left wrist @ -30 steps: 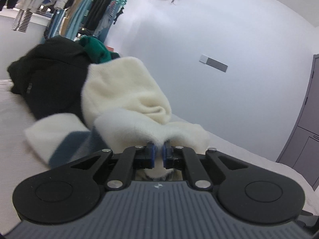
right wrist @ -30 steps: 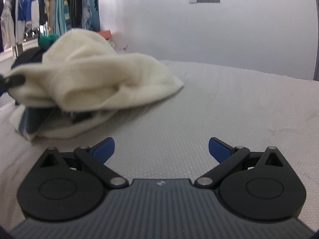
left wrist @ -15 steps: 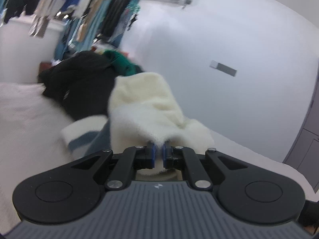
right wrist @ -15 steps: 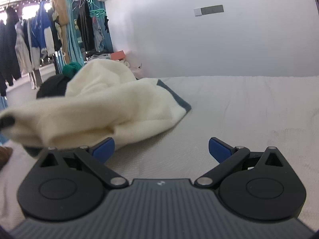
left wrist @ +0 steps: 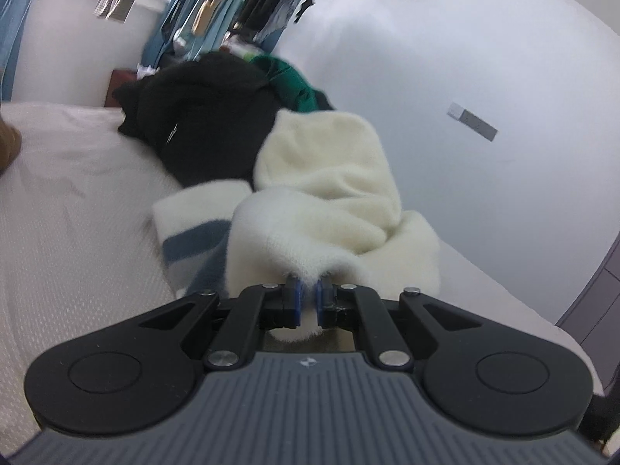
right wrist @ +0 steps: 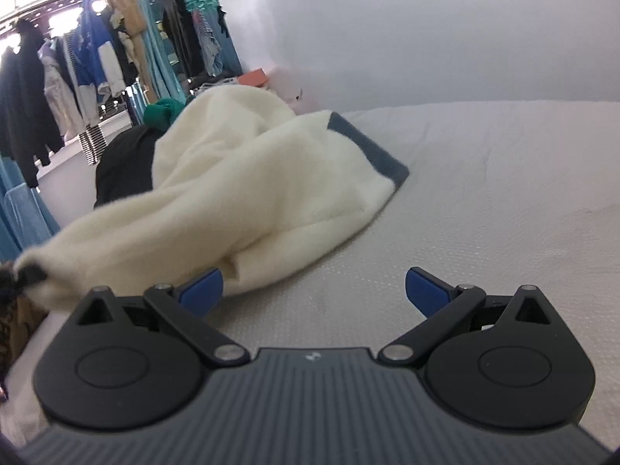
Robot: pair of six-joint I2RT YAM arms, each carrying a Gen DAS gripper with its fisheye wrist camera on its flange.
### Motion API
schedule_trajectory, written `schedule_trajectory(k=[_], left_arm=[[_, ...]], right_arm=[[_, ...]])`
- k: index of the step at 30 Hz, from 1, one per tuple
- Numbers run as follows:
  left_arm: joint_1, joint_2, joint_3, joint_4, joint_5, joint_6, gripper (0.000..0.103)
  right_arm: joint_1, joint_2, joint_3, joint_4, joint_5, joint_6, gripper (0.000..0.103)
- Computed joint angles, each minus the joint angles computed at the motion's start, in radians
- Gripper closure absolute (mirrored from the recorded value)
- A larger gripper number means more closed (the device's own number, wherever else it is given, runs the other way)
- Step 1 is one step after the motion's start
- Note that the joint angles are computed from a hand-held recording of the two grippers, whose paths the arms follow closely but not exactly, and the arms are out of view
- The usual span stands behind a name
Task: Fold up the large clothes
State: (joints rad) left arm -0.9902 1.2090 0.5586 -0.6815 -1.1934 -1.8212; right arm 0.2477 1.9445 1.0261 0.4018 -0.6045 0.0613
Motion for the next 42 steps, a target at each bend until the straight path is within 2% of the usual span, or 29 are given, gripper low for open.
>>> schedule_trajectory(k=[1,4,11,15,20,25,27,29,30,32,33,35,42], left_arm=[[0.040,-0.051,-0.041,0.084,0.020,0.088,0.095],[0.127,-0.150,-0.121,0.236,0.071,0.242,0.095],[0.370,-0.338,-0.277,0.510,0.246,0.528,0.095],[0.513,-0.372,-0.340,0.634,0.368,0.618,0.095],[0.646,-0.353,-0.387,0.764,0.489,0.682,0.095],[0.738,-0.350,-0.416,0.837,0.575,0.723,0.094],[0.769,-0.350,-0.426,0.855,0.606,0.726,0.094],[0.790,-0.356,-0.433,0.865,0.631,0.723,0.094],[0.792,-0.361,-0.434,0.862,0.635,0.721,0.094],[0.798,-0.368,-0.436,0.862,0.641,0.721,0.094],[0.799,-0.368,-0.437,0.863,0.641,0.722,0.094],[0.793,-0.369,-0.436,0.859,0.633,0.718,0.094],[0.761,-0.411,-0.438,0.832,0.598,0.711,0.094]], right_arm=[[0.009,0.013,0.023,-0.011,0.004,0.020,0.001],[0.035,0.086,0.138,-0.054,0.022,0.089,0.001],[0.098,0.368,0.543,-0.251,0.177,0.298,0.001],[0.117,0.509,0.741,-0.332,0.192,0.420,0.000],[0.150,0.620,0.912,-0.378,0.188,0.446,0.000],[0.173,0.695,1.043,-0.411,0.094,0.493,0.000],[0.187,0.707,1.073,-0.432,0.089,0.508,0.007],[0.193,0.694,1.055,-0.417,0.082,0.506,0.026],[0.196,0.677,1.031,-0.402,0.090,0.495,0.032],[0.197,0.651,1.002,-0.405,0.116,0.470,0.073],[0.194,0.629,0.978,-0.410,0.134,0.458,0.081],[0.179,0.595,0.930,-0.379,0.128,0.457,0.086],[0.093,0.416,0.659,-0.176,0.053,0.448,0.088]])
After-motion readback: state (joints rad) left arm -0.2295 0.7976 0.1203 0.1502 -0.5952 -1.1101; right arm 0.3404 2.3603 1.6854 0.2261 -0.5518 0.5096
